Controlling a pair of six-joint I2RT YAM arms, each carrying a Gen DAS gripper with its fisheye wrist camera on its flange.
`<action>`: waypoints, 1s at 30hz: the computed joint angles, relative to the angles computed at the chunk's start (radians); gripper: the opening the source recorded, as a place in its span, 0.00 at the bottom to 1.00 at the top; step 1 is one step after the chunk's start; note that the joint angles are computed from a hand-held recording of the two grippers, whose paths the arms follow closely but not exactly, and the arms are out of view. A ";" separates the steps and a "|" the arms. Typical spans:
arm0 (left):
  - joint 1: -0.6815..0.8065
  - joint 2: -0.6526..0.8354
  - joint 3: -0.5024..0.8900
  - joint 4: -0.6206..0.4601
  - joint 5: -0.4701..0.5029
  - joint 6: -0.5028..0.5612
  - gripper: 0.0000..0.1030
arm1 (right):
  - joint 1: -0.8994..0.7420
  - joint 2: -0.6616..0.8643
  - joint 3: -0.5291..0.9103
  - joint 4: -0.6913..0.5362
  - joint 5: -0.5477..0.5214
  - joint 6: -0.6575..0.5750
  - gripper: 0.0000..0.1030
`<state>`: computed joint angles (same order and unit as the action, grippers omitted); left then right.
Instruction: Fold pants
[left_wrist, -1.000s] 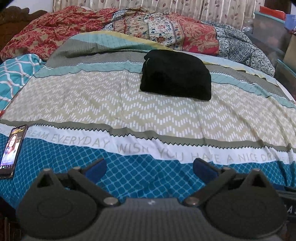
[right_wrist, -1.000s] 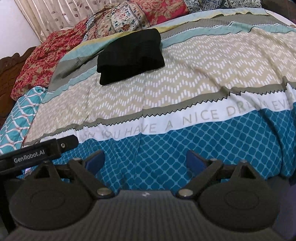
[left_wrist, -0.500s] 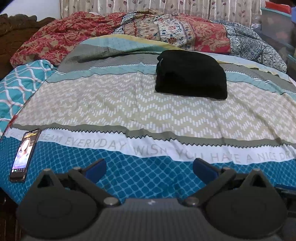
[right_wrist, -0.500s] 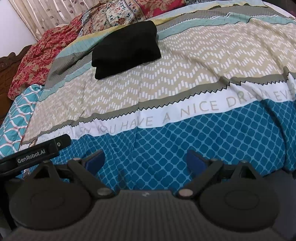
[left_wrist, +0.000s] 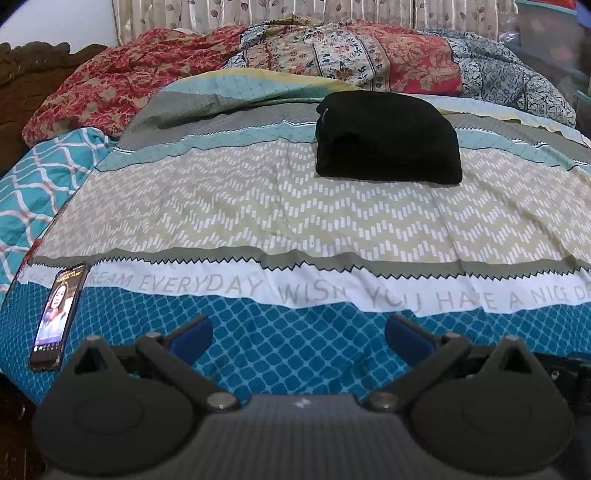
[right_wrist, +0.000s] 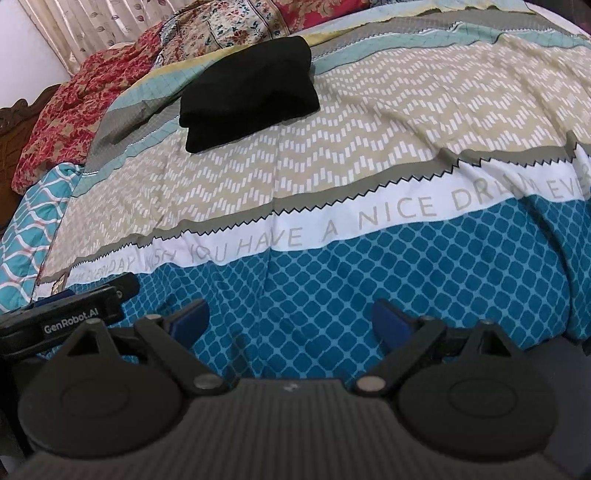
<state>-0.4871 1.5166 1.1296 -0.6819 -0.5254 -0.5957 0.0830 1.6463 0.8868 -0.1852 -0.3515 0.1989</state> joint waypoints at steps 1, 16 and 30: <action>0.000 0.003 0.004 -0.007 0.001 -0.006 1.00 | 0.001 -0.002 -0.002 0.003 0.003 -0.002 0.94; 0.011 0.008 0.029 -0.089 0.007 -0.112 1.00 | 0.022 -0.023 -0.017 0.012 0.039 -0.003 0.97; 0.032 0.035 0.054 -0.141 0.032 -0.071 1.00 | 0.033 0.000 0.006 -0.029 0.043 0.019 0.97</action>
<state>-0.4550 1.5514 1.1838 -0.8229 -0.4934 -0.6665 0.1159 1.6467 0.8929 -0.2140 -0.3088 0.2177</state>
